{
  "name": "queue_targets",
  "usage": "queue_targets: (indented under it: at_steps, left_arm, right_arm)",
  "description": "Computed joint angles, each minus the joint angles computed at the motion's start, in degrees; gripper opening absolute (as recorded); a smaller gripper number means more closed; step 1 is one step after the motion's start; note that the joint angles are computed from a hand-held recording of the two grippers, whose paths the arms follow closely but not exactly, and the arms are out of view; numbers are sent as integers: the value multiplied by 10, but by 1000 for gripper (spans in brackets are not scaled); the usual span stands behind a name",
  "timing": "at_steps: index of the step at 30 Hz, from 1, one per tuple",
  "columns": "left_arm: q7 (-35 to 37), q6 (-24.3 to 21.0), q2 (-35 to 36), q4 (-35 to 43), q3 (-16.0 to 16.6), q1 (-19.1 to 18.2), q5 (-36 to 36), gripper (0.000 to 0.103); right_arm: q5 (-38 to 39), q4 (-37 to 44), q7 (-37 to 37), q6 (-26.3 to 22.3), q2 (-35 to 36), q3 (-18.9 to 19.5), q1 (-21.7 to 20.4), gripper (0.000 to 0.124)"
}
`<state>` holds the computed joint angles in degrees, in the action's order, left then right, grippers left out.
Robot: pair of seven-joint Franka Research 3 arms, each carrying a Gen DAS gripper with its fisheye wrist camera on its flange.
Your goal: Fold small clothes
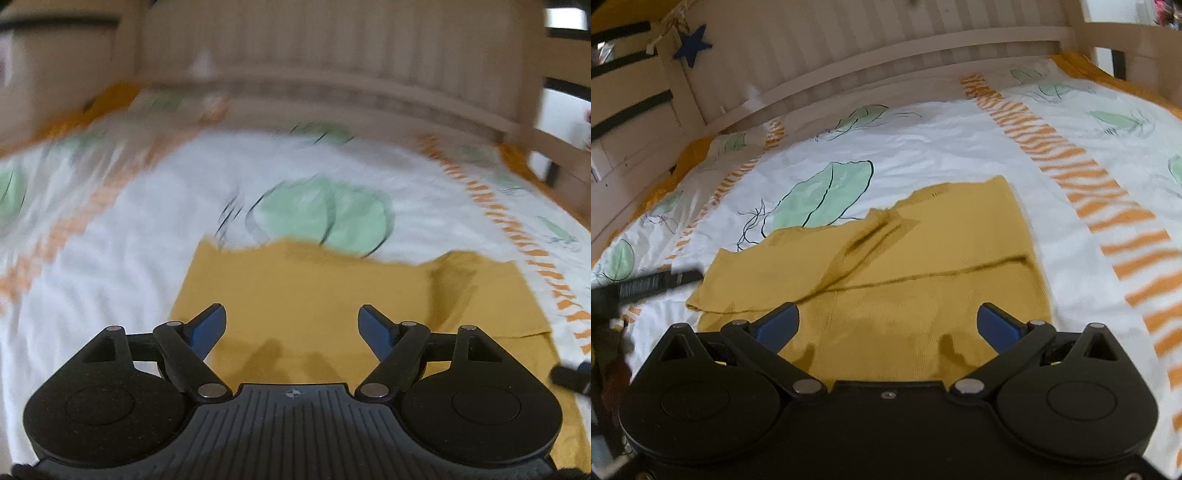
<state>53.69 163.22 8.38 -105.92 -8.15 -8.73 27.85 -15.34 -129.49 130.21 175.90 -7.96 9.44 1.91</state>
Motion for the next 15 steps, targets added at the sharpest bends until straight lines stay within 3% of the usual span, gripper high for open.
queue_targets:
  at_steps: [4,9,12,15]
  left_arm:
    - [53,-49,10,3,-10,23,-86,78]
    - [136,-57,12,-18,-23,48,-176,78]
    - [146,-48,14,-29,-18,47,-181,78]
    - [144,-47,19,-26,-7,34,-135,82]
  right_arm:
    - [-39,56,8,-28,38,-6,4,93]
    - [-80,134,18,-67,93,-36,37,89]
    - [-93,189,20,-92,136,-56,61,84]
    - [-59,238,-4,-109,175,-68,79,80]
